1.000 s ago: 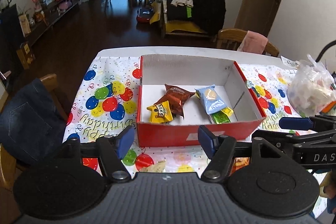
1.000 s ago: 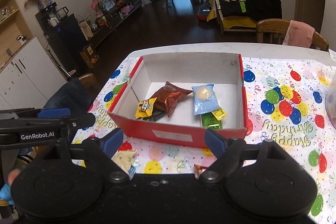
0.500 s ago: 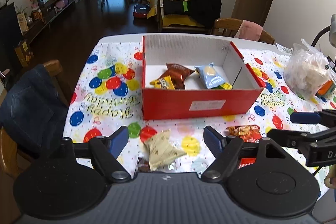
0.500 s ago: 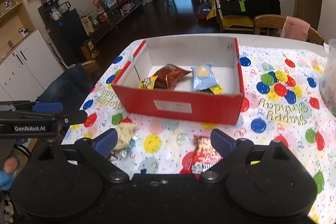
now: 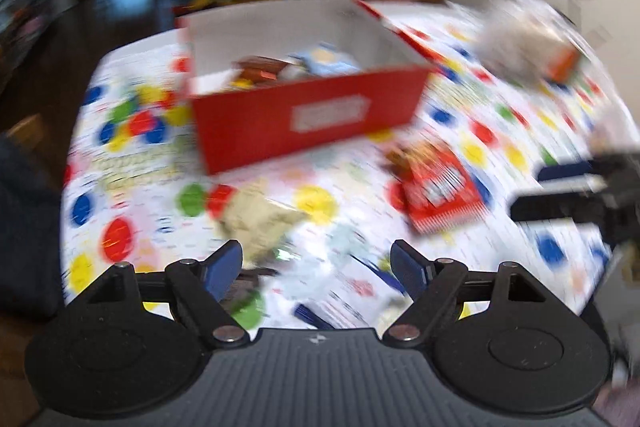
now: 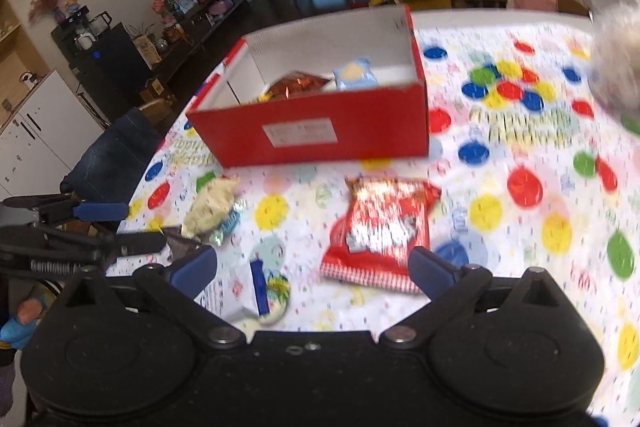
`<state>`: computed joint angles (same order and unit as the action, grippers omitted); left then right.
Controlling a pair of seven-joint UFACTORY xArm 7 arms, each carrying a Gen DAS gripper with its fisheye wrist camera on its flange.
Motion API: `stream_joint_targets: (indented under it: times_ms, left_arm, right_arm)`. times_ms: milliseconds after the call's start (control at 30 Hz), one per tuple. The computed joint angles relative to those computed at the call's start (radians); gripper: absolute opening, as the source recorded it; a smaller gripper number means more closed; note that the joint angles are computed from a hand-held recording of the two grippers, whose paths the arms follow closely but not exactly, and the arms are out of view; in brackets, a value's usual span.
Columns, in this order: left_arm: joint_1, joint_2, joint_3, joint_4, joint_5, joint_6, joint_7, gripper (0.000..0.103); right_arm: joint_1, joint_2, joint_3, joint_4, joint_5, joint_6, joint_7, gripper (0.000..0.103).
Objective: Organize snacks
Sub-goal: 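Move both tools back over the remaining snacks on the tablecloth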
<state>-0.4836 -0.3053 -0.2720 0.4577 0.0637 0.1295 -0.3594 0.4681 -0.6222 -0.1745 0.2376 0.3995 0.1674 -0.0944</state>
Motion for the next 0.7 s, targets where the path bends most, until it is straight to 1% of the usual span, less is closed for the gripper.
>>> stream_joint_targets:
  times_ms: [33,67,167,200,300,433,533,600,700]
  left_arm:
    - [-0.088,0.015,0.077,0.002,-0.053,0.002,0.090,0.081]
    - [-0.157,0.029,0.135,0.006,-0.109,0.011,0.175,0.081]
    - [-0.254,0.075,0.210,0.035,-0.241,0.048,0.369,0.081]
    - [-0.259,0.092,0.211,0.043,-0.263,0.057,0.402,0.081]
    - [-0.219,0.154,0.170,0.070,-0.258,0.082,0.434,0.081]
    - [-0.185,0.225,0.139,0.106,-0.301,0.121,0.519,0.081]
    - [-0.150,0.268,0.106,0.135,-0.304,0.133,0.549,0.081]
    - [-0.122,0.293,0.086,0.155,-0.307,0.137,0.551,0.081]
    - [-0.083,0.315,0.054,0.183,-0.379,0.150,0.601,0.081]
  right_arm:
    - [-0.002,-0.007,-0.002,-0.009,0.001,0.007,0.002,0.102]
    - [-0.010,-0.013,0.005,-0.017,-0.002,0.014,0.006,0.102]
    - [-0.037,-0.027,0.032,-0.041,-0.018,0.022,0.026,0.102]
    - [-0.041,-0.031,0.033,-0.047,-0.021,0.027,0.030,0.102]
    - [-0.052,-0.039,0.035,-0.061,-0.030,0.043,0.041,0.102]
    - [-0.071,-0.038,0.042,-0.072,-0.044,0.057,0.052,0.102]
    - [-0.082,-0.033,0.036,-0.074,-0.046,0.063,0.054,0.102]
    - [-0.092,-0.022,0.035,-0.071,-0.048,0.067,0.055,0.102]
    - [-0.100,-0.009,0.029,-0.064,-0.048,0.067,0.049,0.102]
